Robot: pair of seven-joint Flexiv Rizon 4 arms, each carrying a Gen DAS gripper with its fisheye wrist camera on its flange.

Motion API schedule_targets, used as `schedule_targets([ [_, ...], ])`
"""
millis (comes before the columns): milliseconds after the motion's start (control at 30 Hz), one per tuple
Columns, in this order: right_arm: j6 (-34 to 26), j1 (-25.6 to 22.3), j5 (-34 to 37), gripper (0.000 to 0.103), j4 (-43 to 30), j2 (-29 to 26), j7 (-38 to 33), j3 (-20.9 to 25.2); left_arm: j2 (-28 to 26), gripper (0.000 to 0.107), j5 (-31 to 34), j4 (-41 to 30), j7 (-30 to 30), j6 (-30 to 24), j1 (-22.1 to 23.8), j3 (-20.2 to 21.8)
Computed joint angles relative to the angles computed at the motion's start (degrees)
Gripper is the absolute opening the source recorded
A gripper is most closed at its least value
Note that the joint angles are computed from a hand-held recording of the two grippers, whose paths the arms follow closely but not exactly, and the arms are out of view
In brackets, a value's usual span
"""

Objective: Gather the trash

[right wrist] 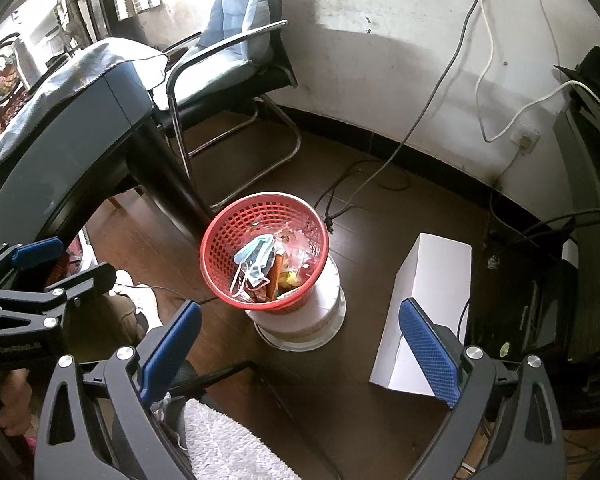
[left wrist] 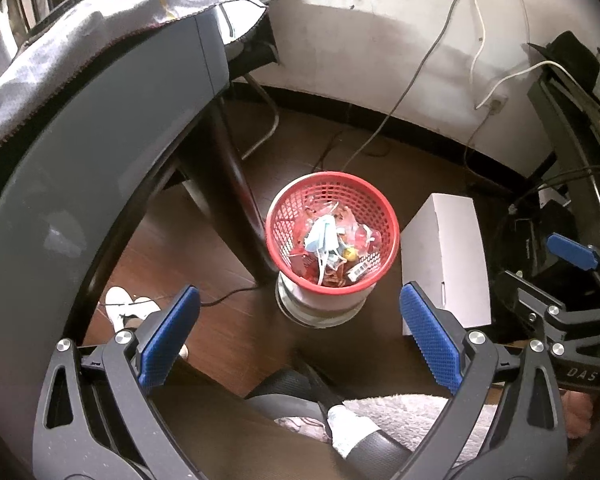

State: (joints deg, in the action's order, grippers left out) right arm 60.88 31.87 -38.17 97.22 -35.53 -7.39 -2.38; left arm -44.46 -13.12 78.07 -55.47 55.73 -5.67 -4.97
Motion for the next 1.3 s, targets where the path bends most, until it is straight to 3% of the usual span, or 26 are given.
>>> schedule_targets([
  [1300, 1.5, 0.2, -0.3, 0.097, -0.1, 0.2, 1.0, -0.3, -0.1, 0.096, 1.1, -0.6, -1.4, 0.0, -0.3, 0.5],
])
